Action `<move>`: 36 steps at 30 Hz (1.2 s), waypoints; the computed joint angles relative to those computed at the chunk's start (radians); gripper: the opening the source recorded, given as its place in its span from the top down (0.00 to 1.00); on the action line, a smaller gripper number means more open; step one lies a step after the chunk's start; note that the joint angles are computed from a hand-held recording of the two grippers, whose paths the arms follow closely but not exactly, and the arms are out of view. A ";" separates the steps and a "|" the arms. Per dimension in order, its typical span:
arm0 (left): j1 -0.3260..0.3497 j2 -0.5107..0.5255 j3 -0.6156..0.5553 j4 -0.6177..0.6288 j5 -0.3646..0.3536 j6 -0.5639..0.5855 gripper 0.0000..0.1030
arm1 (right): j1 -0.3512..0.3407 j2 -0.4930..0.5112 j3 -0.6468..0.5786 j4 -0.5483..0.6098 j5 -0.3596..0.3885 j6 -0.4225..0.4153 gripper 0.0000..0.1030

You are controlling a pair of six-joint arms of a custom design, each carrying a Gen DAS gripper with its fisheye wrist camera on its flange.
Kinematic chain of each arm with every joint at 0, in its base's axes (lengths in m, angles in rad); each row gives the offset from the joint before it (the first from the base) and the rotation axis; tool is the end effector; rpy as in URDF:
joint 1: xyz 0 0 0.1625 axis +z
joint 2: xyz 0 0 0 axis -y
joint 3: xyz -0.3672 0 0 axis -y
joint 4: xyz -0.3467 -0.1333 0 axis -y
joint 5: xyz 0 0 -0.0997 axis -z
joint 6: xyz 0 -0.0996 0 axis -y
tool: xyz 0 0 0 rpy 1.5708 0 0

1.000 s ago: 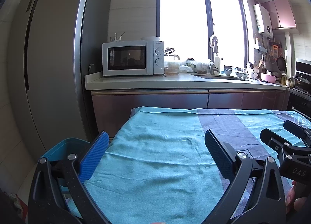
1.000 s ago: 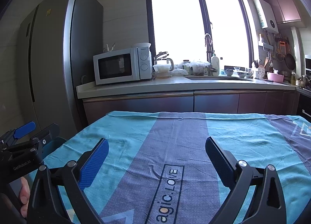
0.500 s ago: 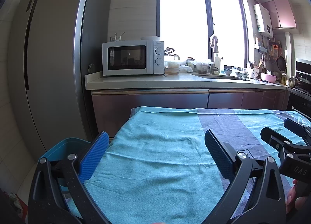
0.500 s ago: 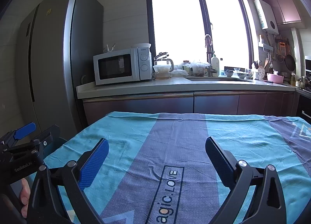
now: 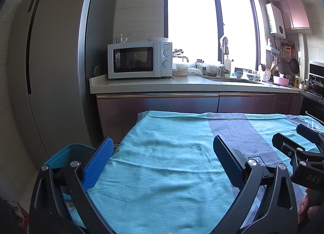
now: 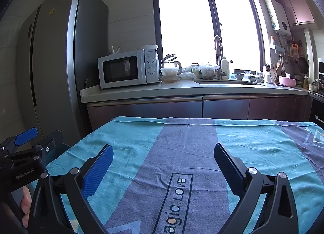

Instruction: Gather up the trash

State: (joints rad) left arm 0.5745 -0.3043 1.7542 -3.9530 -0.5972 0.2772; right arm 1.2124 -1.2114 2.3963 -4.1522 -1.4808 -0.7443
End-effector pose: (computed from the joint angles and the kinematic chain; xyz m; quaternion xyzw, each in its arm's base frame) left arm -0.2996 -0.4509 -0.0250 0.3004 0.7598 -0.5189 0.2514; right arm 0.0018 -0.4007 0.2660 0.1751 -0.7454 0.5651 0.3071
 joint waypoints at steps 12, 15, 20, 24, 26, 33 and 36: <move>-0.007 -0.003 0.007 0.005 0.016 -0.013 0.06 | 0.002 0.003 -0.009 0.005 -0.003 0.004 0.07; -0.007 -0.006 0.008 0.009 0.015 -0.016 0.06 | 0.003 0.003 -0.009 0.006 -0.008 0.005 0.07; -0.009 -0.010 0.015 0.016 0.018 -0.025 0.06 | 0.005 0.003 -0.008 0.005 -0.010 0.010 0.07; -0.011 -0.012 0.019 0.022 0.021 -0.035 0.06 | 0.004 0.004 -0.009 0.006 -0.011 0.011 0.07; -0.012 -0.014 0.023 0.023 0.021 -0.039 0.06 | 0.004 0.004 -0.007 0.003 -0.010 0.012 0.07; -0.011 -0.010 0.024 0.030 0.022 -0.047 0.06 | 0.003 0.004 -0.006 0.000 -0.011 0.012 0.07; -0.011 -0.010 0.023 0.030 0.023 -0.049 0.06 | 0.003 0.003 -0.007 0.001 -0.011 0.016 0.07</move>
